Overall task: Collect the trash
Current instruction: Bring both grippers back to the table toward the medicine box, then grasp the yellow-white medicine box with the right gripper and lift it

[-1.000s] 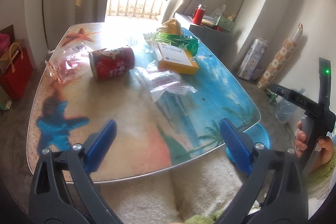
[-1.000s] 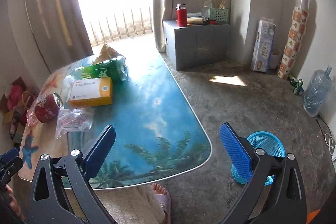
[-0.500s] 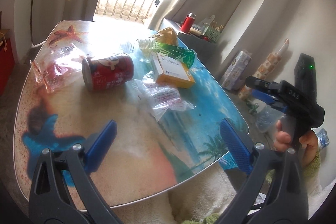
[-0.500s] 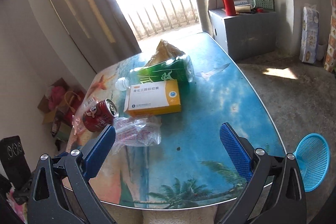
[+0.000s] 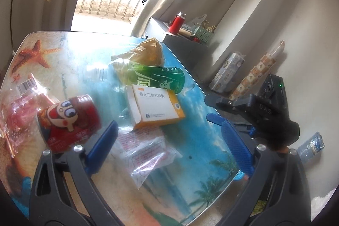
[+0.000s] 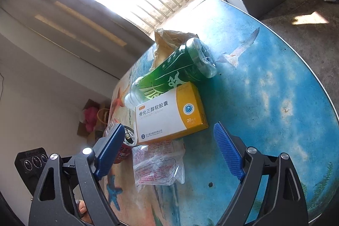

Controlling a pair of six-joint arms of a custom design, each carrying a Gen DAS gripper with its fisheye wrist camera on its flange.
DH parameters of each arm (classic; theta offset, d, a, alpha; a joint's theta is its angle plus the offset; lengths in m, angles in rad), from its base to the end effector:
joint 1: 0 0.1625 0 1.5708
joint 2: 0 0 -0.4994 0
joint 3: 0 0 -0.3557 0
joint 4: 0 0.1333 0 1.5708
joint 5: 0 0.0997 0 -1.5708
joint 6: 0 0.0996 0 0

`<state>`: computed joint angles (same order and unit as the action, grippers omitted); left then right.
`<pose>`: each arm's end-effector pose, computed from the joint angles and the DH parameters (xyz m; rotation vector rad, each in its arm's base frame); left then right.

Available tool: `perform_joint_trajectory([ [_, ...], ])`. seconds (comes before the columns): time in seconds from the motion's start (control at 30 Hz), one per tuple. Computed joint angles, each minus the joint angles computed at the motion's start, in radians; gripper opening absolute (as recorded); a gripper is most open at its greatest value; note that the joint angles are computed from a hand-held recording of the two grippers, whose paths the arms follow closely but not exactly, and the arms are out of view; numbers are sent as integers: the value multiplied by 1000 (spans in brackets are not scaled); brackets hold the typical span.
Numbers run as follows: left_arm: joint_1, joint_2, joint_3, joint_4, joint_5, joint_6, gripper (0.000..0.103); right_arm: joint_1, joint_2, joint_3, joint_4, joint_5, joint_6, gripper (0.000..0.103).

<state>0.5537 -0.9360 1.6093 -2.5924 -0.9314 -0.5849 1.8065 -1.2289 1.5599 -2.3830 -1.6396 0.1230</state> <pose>-0.4900 -0.5295 0.3017 0.4361 2.7384 -0.9970 0.2720 -0.5910 0.4755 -0.1451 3.0274 -0.7503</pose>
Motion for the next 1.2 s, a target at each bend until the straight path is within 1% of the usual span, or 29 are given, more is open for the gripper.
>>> perform_joint_trajectory([
  [0.03,16,18,-35,39,-11,-16,88,-8,12,-12,7,5,9,80],
  [0.1,46,51,-89,91,-36,-35,81,-23,34,-35,28,13,26,75],
  [0.13,57,65,-112,124,-33,-53,79,-30,44,-44,36,15,33,74],
  [0.2,78,90,-152,174,-37,-80,75,-42,62,-62,57,15,46,69],
  [0.3,104,121,-207,256,-44,-124,74,-61,79,-71,79,39,60,64],
  [0.33,112,127,-218,279,-51,-134,72,-68,83,-70,85,52,61,63],
  [0.37,117,134,-228,296,-57,-141,71,-76,86,-67,85,74,57,59],
  [0.4,121,136,-231,301,-66,-145,71,-81,91,-67,89,93,55,56],
  [0.47,124,142,-236,299,-83,-145,69,-85,95,-67,99,118,49,53],
  [0.5,122,145,-240,300,-84,-141,69,-87,96,-67,105,128,45,49],
  [0.53,118,147,-243,301,-82,-134,69,-85,97,-68,112,131,45,48],
  [0.6,104,155,-254,317,-50,-114,69,-80,97,-66,109,124,39,46],
  [0.7,82,166,-279,367,1,-94,69,-76,82,-54,105,133,31,44],
  [0.8,61,187,-319,425,40,-71,69,-57,60,-51,101,105,7,43],
  [0.9,32,190,-330,453,77,-41,69,-31,34,-46,94,75,-19,43],
  [1.03,-4,156,-298,432,65,-1,69,-3,-14,-35,97,65,-47,43],
  [1.13,-38,119,-250,424,38,10,70,9,-57,-5,107,66,-71,43],
  [1.2,-60,93,-217,436,13,3,70,13,-93,23,133,68,-81,43],
])
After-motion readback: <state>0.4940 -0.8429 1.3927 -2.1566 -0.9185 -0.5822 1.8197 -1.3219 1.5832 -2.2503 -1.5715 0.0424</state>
